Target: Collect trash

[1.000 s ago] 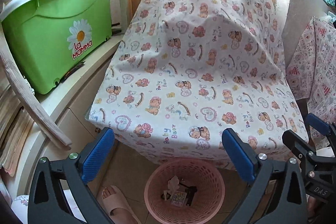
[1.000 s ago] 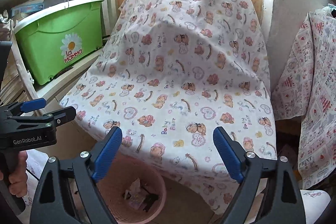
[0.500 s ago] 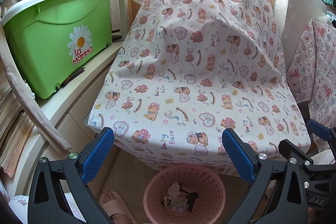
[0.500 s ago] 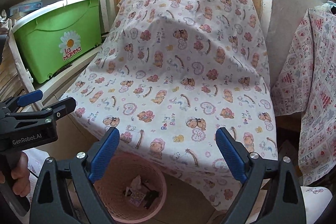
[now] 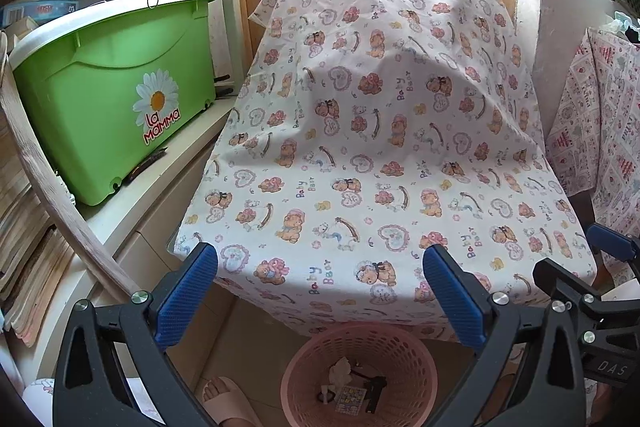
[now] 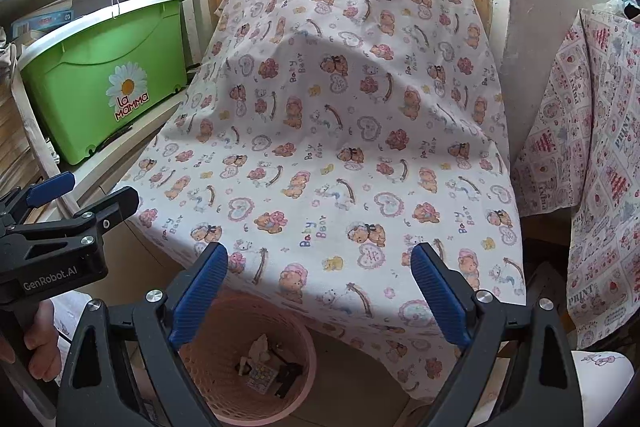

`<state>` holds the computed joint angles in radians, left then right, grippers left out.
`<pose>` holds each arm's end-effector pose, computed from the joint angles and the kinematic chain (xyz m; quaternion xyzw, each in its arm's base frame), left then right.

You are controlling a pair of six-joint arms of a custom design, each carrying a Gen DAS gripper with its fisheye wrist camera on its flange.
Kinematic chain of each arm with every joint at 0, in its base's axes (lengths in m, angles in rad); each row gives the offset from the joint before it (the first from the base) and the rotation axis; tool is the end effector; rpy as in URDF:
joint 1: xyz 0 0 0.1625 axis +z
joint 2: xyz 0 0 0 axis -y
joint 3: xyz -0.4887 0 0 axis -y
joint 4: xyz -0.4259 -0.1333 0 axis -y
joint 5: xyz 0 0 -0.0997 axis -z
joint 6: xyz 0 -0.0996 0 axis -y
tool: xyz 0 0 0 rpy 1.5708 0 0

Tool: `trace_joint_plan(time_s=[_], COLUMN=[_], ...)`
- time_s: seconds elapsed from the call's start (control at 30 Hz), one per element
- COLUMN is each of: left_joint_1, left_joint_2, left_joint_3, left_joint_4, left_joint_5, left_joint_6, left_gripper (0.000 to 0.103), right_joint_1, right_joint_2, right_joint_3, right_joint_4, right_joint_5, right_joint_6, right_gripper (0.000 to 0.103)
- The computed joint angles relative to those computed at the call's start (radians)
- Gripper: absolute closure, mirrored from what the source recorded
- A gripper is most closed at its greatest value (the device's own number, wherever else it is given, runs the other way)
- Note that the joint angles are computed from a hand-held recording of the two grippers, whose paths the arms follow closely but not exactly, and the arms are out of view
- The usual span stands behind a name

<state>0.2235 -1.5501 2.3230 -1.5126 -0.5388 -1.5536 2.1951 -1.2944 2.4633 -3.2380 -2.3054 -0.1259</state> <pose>-0.2874 -0.2897 0.2456 0.1162 0.8121 -0.4060 0.4028 0.3012 -0.3042 0.2234 0.2490 -0.8740 0.3089 0.2805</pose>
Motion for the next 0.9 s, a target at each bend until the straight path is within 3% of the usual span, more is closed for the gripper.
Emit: trace_joint_plan(time_s=[0.9], left_joint_1=[-0.005], left_joint_2=[0.009], left_joint_3=[-0.007], left_joint_4=[0.044], left_joint_5=[0.011], left_joint_6=[-0.041], left_gripper=[0.002], right_joint_1=[-0.003], right_joint_2=[-0.009], right_joint_3=[0.007], right_joint_4=[0.003], right_joint_5=[0.000], right_joint_6=[0.000], right_gripper=[0.009])
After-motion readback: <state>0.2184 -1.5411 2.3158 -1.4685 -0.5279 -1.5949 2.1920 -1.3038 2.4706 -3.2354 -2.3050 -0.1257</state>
